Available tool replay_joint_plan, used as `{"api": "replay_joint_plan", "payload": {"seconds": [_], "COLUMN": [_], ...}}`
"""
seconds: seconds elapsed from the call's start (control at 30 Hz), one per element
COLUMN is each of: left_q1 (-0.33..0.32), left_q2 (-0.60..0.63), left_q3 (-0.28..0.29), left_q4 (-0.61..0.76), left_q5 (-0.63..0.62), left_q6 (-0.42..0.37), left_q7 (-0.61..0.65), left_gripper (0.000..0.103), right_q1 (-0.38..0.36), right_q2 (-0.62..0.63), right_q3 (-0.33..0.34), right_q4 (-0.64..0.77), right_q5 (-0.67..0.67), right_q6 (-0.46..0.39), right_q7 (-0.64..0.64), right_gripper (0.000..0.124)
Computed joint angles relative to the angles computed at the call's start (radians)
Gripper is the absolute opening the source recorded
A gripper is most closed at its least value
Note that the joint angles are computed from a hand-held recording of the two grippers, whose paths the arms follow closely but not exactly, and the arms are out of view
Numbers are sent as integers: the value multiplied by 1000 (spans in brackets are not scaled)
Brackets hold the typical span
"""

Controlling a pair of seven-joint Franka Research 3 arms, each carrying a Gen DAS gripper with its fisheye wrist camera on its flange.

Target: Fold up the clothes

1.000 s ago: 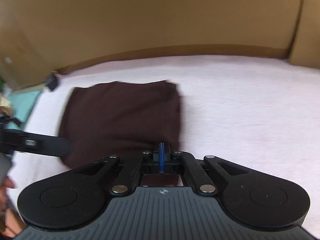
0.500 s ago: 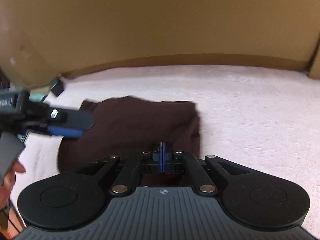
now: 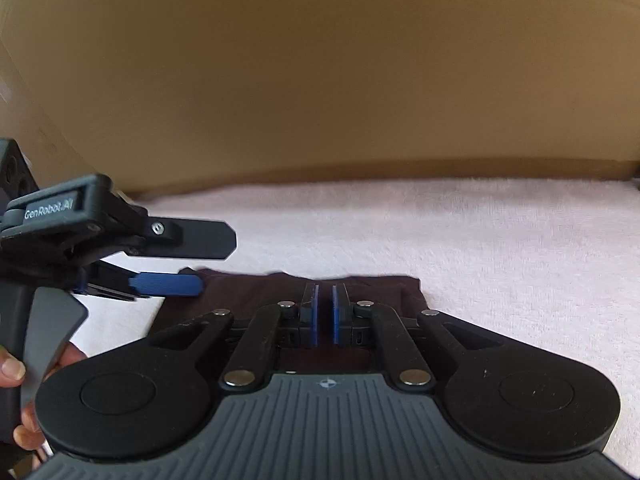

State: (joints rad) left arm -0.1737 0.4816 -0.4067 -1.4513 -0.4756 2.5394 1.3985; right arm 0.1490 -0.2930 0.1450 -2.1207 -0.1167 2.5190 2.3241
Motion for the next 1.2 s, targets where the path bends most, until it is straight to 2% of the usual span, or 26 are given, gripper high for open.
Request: {"api": "replay_joint_plan", "payload": {"seconds": [0.03,0.1,0.13,0.2,0.23,0.27,0.33,0.37,0.43,0.57,0.77,0.93,1.07,1.2], "left_q1": [7,22,17,9,20,51,109,130,157,141,56,22,15,15], "left_q2": [0,-1,-22,-60,-87,-115,-163,-188,-232,-279,-258,-221,-192,-179], "left_q3": [-5,-13,4,37,38,18,-16,-23,-24,9,73,85,79,71], "left_q4": [-12,-36,-50,-75,-103,-141,-213,-245,-313,-391,-368,-322,-293,-281], "left_q5": [-14,-42,-21,24,16,-39,-188,-266,-401,-513,-454,-369,-330,-308], "left_q6": [13,38,37,34,40,50,45,35,2,-50,-95,-126,-143,-141], "left_q7": [6,17,-3,-45,-51,-27,42,77,126,151,117,76,47,33], "left_gripper": [103,103,103,103,103,103,103,103,103,103,103,103,103,103], "right_q1": [-12,-19,-26,-66,-77,-82,-60,-46,-18,11,33,27,51,122], "right_q2": [2,-32,-49,-88,-117,-147,-210,-237,-292,-361,-380,-358,-324,-309], "right_q3": [6,-14,-18,9,14,12,-20,-36,-67,-83,-80,-64,-81,-137], "right_q4": [-7,-62,-82,-97,-114,-135,-200,-235,-304,-391,-414,-403,-406,-422], "right_q5": [-22,15,37,12,2,8,88,139,242,387,491,505,548,654], "right_q6": [-11,36,54,57,57,62,96,115,151,181,158,159,213,288], "right_q7": [20,63,92,180,194,202,193,187,170,142,95,77,45,-19], "right_gripper": [5,0,0,9,19,33,51,55,55,55,58,61,68,72]}}
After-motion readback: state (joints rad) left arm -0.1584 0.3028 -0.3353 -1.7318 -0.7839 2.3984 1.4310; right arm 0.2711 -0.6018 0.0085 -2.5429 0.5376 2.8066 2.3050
